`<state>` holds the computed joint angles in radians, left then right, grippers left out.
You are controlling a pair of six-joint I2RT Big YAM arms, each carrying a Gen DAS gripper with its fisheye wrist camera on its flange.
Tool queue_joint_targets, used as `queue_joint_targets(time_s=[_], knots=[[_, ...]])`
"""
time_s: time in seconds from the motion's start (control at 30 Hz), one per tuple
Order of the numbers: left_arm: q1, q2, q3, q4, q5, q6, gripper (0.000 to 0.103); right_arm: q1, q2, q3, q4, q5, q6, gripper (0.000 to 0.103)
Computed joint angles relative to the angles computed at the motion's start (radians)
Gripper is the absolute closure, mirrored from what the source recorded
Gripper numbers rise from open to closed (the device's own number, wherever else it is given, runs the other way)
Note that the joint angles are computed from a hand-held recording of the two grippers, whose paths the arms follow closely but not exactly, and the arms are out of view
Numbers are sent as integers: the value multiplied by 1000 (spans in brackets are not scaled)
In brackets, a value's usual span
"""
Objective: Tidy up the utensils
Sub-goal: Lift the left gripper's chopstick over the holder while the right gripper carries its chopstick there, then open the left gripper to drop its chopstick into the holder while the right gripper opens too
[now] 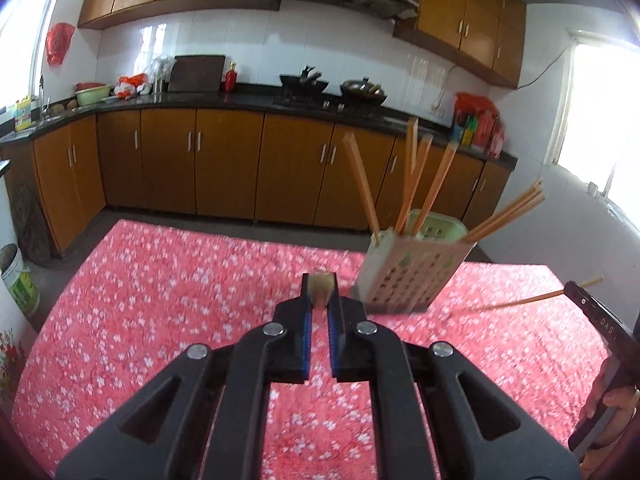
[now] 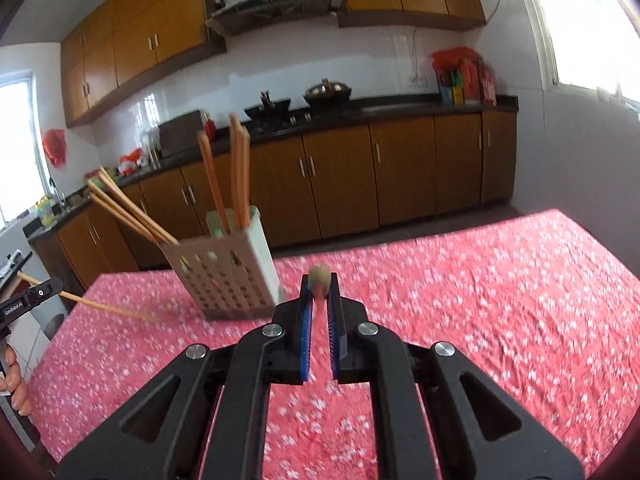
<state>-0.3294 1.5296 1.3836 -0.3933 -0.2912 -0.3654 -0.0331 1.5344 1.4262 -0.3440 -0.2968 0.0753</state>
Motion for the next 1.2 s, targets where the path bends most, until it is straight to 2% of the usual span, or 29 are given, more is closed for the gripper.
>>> queue_joint_targets(time_s=[0.23, 0.33, 0.47, 0.57, 0.77, 0.83, 1.03, 1.2], knots=[[-14, -7, 66, 9, 34, 47, 95, 29, -14, 73, 10, -68, 5, 95], [-28, 0, 105, 26, 43, 63, 95, 47, -20, 101, 46, -80, 4, 95], [-50, 35, 185, 61, 28, 81, 95, 72, -8, 152, 122, -70, 34, 95], [-62, 79, 267, 86, 4, 96, 95, 88, 11, 188, 209, -42, 72, 95], [-62, 167, 417, 151, -46, 112, 95, 115, 90, 253, 384, 47, 118, 95], [-59, 200, 454, 167, -56, 122, 95, 124, 120, 266, 410, 78, 113, 95], [-43, 298, 526, 143, -58, 125, 95, 151, 198, 296, 389, 134, 80, 95], [-32, 329, 543, 92, -34, 89, 94, 148, 207, 294, 307, 95, 58, 94]])
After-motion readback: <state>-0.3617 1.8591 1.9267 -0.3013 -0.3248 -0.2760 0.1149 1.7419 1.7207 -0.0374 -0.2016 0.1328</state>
